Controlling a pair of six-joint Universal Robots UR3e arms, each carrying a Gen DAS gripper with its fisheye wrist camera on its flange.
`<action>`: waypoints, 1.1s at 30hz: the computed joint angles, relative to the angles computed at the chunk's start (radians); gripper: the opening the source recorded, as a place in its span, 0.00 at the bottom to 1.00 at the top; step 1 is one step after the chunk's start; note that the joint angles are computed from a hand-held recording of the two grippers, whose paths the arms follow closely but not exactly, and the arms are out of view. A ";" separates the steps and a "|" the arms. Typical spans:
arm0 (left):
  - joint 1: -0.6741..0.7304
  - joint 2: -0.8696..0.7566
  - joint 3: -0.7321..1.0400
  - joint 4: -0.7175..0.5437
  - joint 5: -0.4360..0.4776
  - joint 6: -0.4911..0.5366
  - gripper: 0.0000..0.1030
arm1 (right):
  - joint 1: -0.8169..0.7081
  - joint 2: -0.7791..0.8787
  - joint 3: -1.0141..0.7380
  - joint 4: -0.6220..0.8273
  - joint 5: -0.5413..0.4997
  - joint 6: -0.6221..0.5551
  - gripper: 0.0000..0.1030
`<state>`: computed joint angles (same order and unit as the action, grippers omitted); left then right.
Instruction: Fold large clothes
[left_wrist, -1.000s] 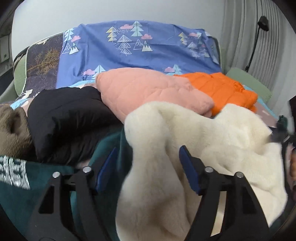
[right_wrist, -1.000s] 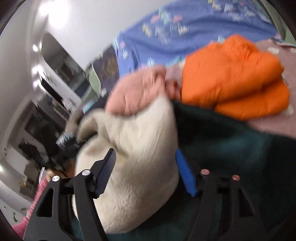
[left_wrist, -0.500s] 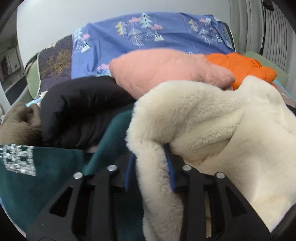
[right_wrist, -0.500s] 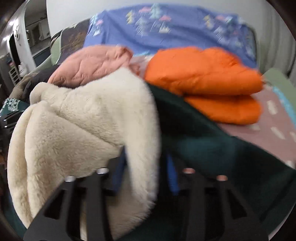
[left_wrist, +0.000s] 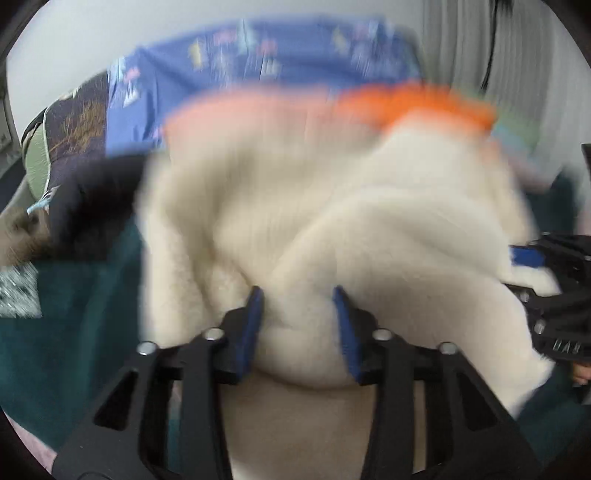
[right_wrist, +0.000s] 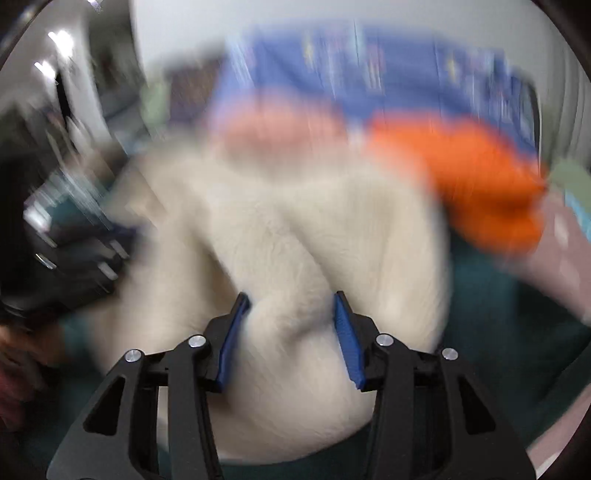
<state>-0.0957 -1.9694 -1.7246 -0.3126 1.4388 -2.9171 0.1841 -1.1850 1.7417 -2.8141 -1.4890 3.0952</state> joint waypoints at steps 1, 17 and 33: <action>0.007 0.001 -0.012 0.016 -0.018 -0.002 0.45 | 0.005 -0.021 -0.007 0.023 -0.007 0.000 0.47; 0.120 0.337 -0.231 -0.051 -0.162 0.014 0.46 | 0.027 -0.250 0.005 0.127 0.046 0.043 0.44; 1.175 0.596 -0.600 -0.238 -0.539 0.208 0.67 | 0.164 0.009 -0.032 -0.011 -0.120 0.146 0.54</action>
